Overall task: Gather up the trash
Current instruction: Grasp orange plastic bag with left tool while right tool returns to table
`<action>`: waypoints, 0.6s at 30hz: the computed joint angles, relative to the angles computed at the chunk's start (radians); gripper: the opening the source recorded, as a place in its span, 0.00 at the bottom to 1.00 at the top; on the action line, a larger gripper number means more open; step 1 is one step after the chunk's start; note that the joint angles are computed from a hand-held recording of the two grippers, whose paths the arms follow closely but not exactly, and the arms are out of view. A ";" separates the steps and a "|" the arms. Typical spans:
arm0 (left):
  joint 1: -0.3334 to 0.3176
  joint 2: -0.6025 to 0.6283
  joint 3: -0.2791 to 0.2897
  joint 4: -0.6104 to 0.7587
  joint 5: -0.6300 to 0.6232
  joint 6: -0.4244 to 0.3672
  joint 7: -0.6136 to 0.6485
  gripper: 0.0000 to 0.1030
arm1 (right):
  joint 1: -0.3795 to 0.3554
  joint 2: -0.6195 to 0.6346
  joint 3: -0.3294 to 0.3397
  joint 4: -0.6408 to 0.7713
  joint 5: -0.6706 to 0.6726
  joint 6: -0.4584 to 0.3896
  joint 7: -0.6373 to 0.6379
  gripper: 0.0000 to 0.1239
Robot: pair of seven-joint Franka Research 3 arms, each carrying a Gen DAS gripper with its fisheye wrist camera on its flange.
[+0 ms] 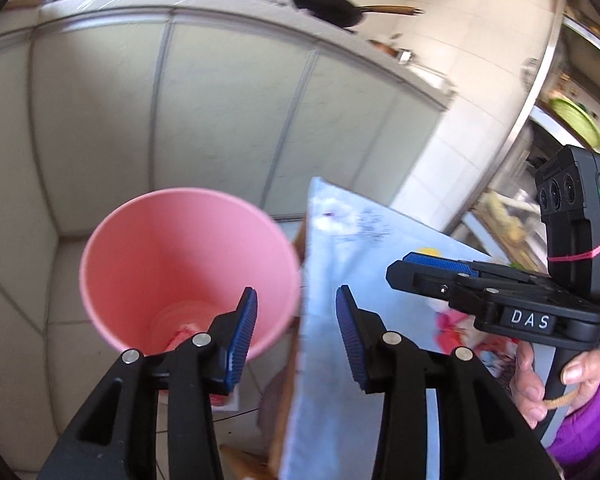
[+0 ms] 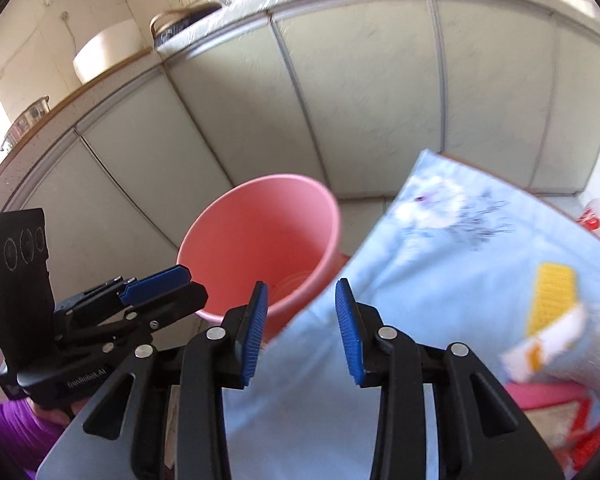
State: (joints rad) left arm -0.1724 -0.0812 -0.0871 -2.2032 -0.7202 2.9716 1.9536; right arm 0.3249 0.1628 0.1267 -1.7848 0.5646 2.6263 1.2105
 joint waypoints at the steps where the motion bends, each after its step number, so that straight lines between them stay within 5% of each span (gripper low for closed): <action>1: -0.014 -0.005 -0.002 0.003 -0.028 -0.003 0.039 0.40 | -0.004 -0.030 -0.004 -0.038 0.001 0.019 -0.006 0.29; 10: -0.118 -0.044 -0.007 -0.003 -0.153 -0.057 0.273 0.41 | -0.041 -0.274 -0.052 -0.301 -0.086 0.104 0.040 0.30; 18: -0.149 -0.039 -0.032 0.032 -0.310 -0.239 0.532 0.42 | -0.105 -0.482 -0.081 -0.551 -0.146 0.150 0.133 0.30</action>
